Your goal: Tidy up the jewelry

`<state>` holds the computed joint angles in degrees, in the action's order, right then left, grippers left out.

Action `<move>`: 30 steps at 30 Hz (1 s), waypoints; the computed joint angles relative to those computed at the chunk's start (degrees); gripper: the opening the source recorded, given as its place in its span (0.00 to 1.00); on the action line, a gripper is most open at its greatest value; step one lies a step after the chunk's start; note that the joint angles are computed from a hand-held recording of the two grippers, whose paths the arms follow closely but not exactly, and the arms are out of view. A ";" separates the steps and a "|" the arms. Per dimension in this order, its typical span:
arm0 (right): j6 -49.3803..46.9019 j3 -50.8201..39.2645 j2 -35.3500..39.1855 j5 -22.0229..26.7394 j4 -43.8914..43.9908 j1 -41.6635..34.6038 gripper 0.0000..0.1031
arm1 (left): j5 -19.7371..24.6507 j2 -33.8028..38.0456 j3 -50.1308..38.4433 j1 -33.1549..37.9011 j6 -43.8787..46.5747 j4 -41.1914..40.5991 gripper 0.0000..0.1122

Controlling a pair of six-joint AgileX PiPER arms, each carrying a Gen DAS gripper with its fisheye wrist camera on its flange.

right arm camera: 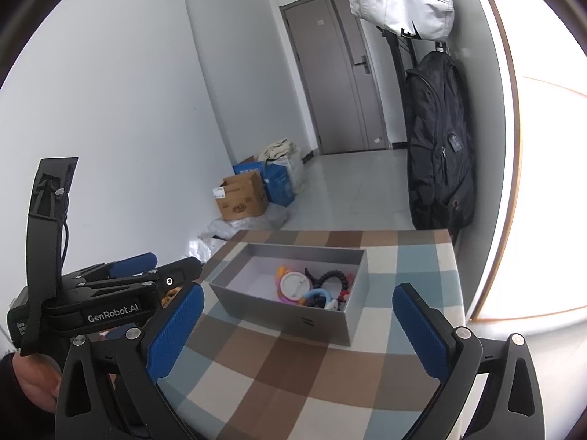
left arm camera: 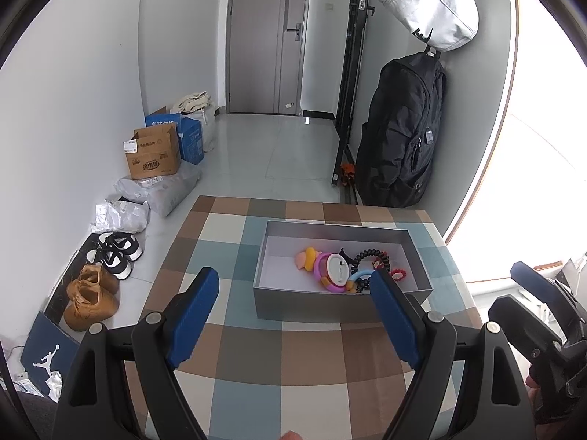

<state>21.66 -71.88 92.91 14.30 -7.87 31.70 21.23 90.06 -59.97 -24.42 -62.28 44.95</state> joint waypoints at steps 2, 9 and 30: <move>-0.53 -0.09 0.07 0.11 0.78 -0.04 1.00 | -0.20 0.07 -0.01 0.07 0.11 -0.36 0.72; -1.14 0.01 -0.04 0.23 1.41 -0.15 1.00 | 0.23 0.39 -0.37 0.33 1.72 -2.60 0.72; -4.33 -0.55 0.67 0.72 4.34 -0.25 1.00 | 0.21 -0.02 -0.28 0.00 2.27 -2.79 0.72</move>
